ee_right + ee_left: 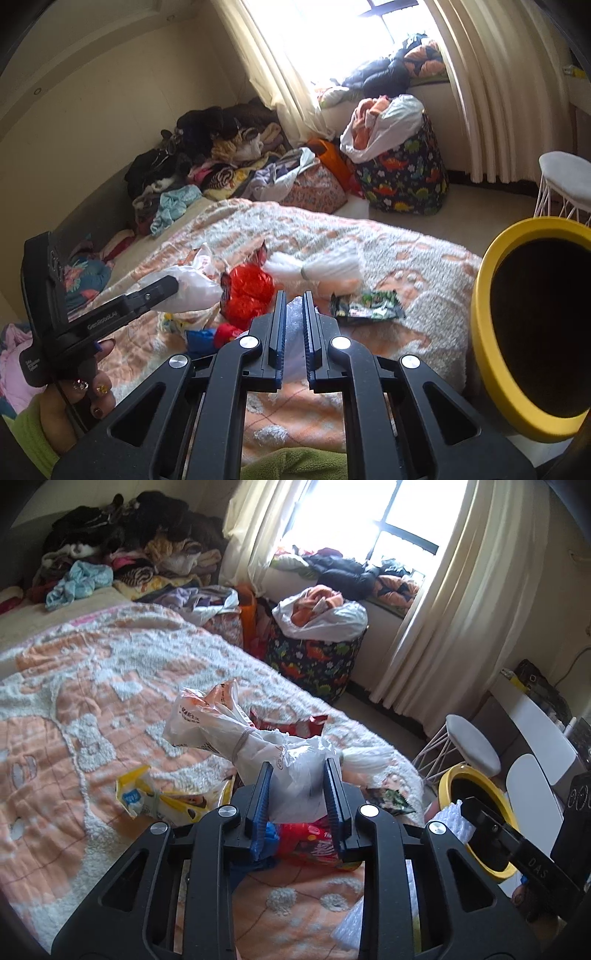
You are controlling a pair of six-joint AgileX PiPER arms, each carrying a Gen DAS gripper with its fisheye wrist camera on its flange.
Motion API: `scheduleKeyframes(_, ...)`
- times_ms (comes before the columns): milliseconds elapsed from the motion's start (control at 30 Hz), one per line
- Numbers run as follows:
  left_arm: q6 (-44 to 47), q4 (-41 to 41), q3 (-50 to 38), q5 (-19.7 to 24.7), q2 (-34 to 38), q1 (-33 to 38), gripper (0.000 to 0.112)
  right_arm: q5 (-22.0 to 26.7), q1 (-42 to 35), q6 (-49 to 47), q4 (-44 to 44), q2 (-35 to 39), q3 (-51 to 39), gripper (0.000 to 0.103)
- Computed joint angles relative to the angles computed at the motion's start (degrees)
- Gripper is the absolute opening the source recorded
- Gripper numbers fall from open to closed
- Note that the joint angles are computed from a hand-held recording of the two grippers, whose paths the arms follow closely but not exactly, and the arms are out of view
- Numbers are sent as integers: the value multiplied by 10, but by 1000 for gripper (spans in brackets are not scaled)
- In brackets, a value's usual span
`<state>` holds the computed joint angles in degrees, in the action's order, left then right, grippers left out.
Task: Collect trash
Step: 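Carry the white bag bundle with the left tool over the yellow bin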
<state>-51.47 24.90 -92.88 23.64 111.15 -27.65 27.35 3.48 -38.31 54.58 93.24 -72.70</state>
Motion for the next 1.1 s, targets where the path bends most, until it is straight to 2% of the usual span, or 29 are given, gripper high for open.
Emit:
scheduleKeyframes(200, -2, 23, -13, -12, -13, -15, 20, -4, -25, -33, 36, -23, 12, 9)
scheduleKeyframes(467, 71, -34, -52, -22, 5, -37, 19, -16, -60, -31, 41, -48, 21, 8)
scheduleKeyframes(1100, 214, -138, -173, 17, 83, -88, 19, -65, -148, -71, 67, -66, 44, 8)
